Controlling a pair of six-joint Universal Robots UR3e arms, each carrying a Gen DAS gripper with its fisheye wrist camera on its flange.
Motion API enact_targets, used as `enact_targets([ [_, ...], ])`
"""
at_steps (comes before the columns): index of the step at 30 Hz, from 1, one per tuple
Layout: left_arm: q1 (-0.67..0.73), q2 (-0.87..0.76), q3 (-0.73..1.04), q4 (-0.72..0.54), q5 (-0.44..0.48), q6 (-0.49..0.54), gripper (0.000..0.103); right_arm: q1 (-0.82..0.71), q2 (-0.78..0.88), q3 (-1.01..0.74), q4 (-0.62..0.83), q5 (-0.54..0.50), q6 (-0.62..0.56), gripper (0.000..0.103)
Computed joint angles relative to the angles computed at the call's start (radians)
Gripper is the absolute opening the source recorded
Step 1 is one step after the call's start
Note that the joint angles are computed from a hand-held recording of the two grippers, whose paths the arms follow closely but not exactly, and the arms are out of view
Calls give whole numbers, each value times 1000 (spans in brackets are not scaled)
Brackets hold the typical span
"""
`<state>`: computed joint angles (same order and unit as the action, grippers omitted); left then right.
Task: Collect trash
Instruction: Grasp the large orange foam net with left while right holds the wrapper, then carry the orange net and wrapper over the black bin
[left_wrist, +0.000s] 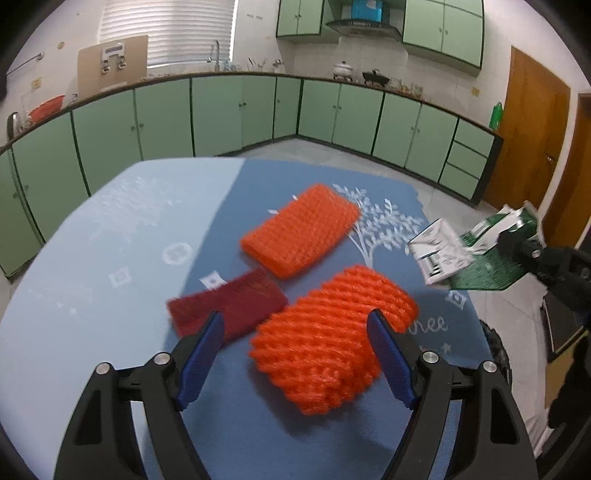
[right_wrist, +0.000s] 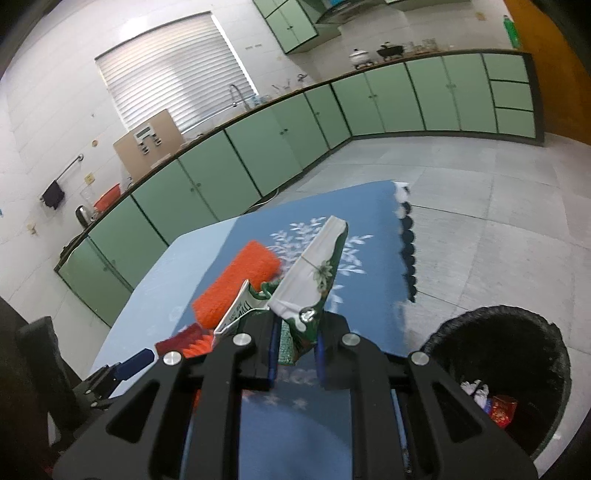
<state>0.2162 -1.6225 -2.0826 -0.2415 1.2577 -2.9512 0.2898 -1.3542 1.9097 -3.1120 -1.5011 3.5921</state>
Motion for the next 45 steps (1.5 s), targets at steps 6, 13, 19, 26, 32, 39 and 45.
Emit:
enact_targets([
  [6,-47,-59,32,10,33,-44,78,-47,-73,132,-41,18,0,14],
  [13,-9,-52,36,-65,-80,-88,50,-74,-122,223,-81,30,10,14],
  [19,-19,-7,-1,-43,-82,-87,41,-82,-147,256,-92,33,16,14],
  [26,-48,50,-8,-45,-81,-90,40,-78,-221,285,-65,-1,-7,14],
  [32,-105,109,11,-74,-57,-91,40,-94,-346,327,-2,-30,-42,14],
  [39,-183,155,33,-96,-49,-102,40,-151,-519,402,88,-31,-95,14],
  [45,-267,137,72,-94,-33,-115,40,-273,-722,510,197,25,-145,14],
])
